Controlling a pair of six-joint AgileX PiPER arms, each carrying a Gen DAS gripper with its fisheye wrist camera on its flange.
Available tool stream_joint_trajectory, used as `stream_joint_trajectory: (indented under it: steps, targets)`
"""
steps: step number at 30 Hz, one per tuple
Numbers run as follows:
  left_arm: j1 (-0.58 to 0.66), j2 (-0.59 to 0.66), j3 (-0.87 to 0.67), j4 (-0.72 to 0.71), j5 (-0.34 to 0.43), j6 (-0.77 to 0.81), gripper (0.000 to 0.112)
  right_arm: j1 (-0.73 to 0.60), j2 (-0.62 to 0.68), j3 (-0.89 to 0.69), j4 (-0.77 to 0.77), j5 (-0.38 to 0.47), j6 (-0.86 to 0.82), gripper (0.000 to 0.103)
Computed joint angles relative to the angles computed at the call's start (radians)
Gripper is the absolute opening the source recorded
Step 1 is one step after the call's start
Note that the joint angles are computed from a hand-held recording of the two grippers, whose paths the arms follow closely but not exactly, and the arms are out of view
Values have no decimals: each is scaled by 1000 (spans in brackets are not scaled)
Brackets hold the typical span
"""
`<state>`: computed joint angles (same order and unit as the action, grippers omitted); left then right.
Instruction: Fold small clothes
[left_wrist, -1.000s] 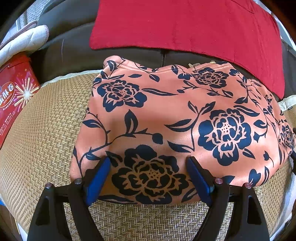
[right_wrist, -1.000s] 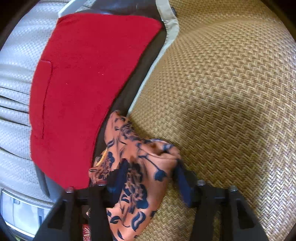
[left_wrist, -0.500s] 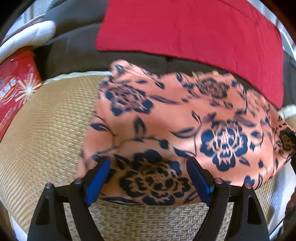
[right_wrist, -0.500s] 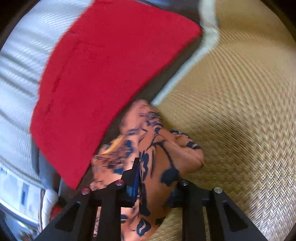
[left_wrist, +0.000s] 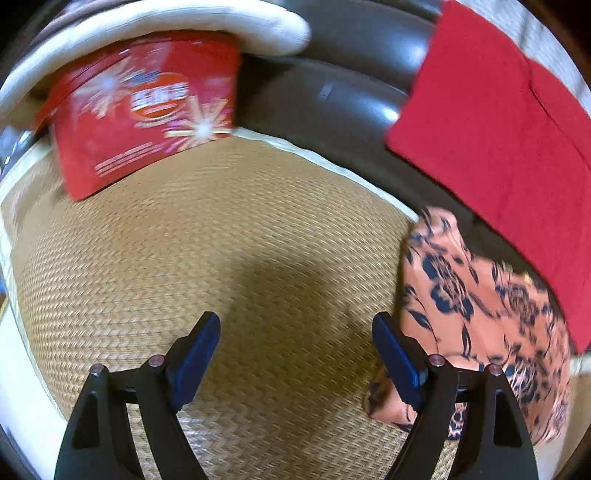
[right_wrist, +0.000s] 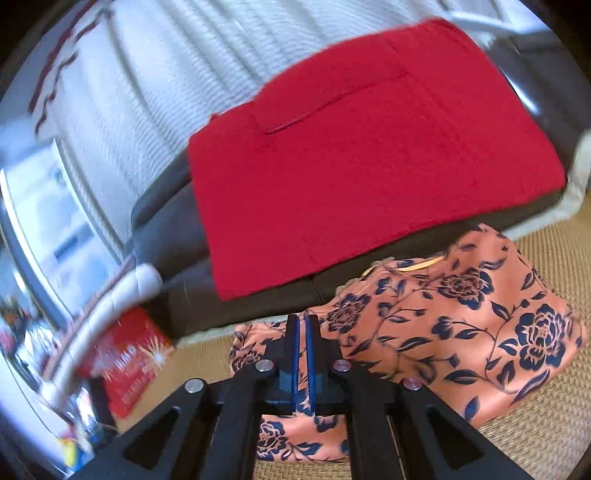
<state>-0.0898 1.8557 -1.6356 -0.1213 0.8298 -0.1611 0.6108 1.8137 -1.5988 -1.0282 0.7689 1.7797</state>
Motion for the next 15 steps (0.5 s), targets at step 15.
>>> stream_joint_trajectory:
  steps: [15]
  targets:
    - [-244, -5, 19, 11, 50, 134, 85, -414, -541, 759, 527, -338, -7, 31]
